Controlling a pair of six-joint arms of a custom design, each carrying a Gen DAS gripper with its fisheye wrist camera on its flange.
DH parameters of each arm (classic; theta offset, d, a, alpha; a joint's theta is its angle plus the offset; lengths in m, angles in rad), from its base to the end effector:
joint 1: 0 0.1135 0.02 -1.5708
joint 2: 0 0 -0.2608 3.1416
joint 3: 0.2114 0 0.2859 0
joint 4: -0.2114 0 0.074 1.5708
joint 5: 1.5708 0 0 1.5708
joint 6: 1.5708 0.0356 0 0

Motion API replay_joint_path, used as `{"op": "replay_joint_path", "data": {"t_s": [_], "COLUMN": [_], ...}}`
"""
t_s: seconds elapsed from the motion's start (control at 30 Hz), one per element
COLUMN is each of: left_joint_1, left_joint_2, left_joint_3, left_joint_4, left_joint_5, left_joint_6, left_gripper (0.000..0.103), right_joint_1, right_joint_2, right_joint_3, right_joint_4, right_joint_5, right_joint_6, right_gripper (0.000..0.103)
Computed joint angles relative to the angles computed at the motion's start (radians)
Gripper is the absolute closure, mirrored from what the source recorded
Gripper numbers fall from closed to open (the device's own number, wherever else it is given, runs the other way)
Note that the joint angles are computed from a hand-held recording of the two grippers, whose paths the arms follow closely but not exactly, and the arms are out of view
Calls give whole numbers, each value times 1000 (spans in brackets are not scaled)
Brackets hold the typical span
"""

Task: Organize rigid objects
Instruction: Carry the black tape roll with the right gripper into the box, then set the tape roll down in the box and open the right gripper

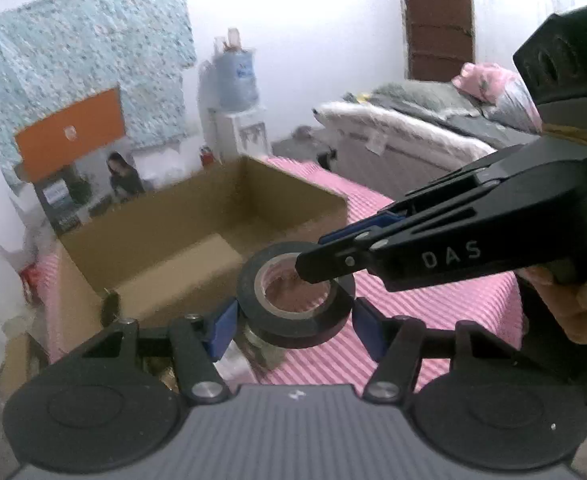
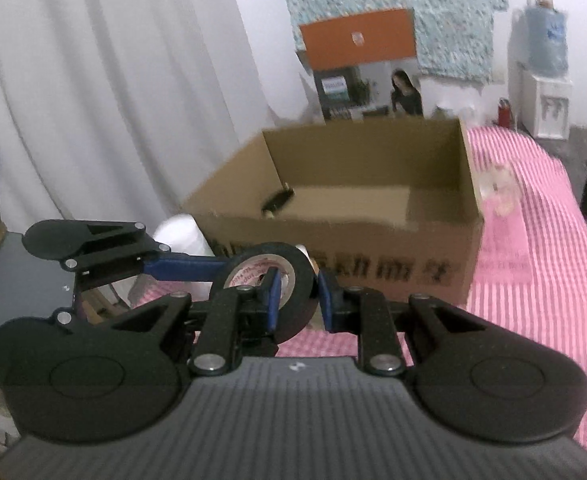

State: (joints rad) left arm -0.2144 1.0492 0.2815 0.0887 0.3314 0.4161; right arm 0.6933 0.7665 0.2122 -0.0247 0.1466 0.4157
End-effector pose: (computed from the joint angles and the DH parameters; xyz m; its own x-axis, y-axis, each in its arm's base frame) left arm 0.2092 -0.0574 0.1210 -0.3799 0.4739 -0.7944 0.6583 0.7418 0.1277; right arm 0.1516 0.1192 0.1385 -0.6024 0.0189 -0.7980 -0.3224 0.9088 0.2649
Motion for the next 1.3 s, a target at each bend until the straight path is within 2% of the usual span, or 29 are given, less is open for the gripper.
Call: {"op": "replay_joint_path", "data": {"t_s": [0.13,0.27,0.4,0.57,0.7,0.83,1.0,1.2,1.3], "left_joint_1": [53,99,117,151,155,150,149,137,124], "left_joint_2": [83,233,422,700,897,1056,1243,1342,1361], "left_joint_3": [128,285,465,748,970,1158,1396,1496,1508], "left_joint_4": [-52,-104,-169,-310,-431,-538,-680,-715,-700], "left_joint_5": [33,41,13,19,-3,-32,-60,-107,-143], "left_joint_6": [-13,-19,-27,-42,-55,-68,-96,-105,-101], "left_gripper": [39,39,40,40,40,40,40,40,40], "right_joint_1": [-116,-239,-301,-352,-392,-415,-415,-401,-388], "right_joint_2": [119,346,606,939,1179,1375,1555,1715,1752], "right_joint_3": [111,277,482,786,1037,1258,1462,1648,1688], "right_joint_4": [40,69,55,-45,-172,-289,-400,-493,-502], "right_joint_5": [-141,-310,-404,-475,-538,-565,-561,-533,-507], "right_joint_6": [-82,-139,-180,-218,-220,-230,-236,-230,-232], "right_gripper": [84,84,84,84,84,84,84,82,81]}}
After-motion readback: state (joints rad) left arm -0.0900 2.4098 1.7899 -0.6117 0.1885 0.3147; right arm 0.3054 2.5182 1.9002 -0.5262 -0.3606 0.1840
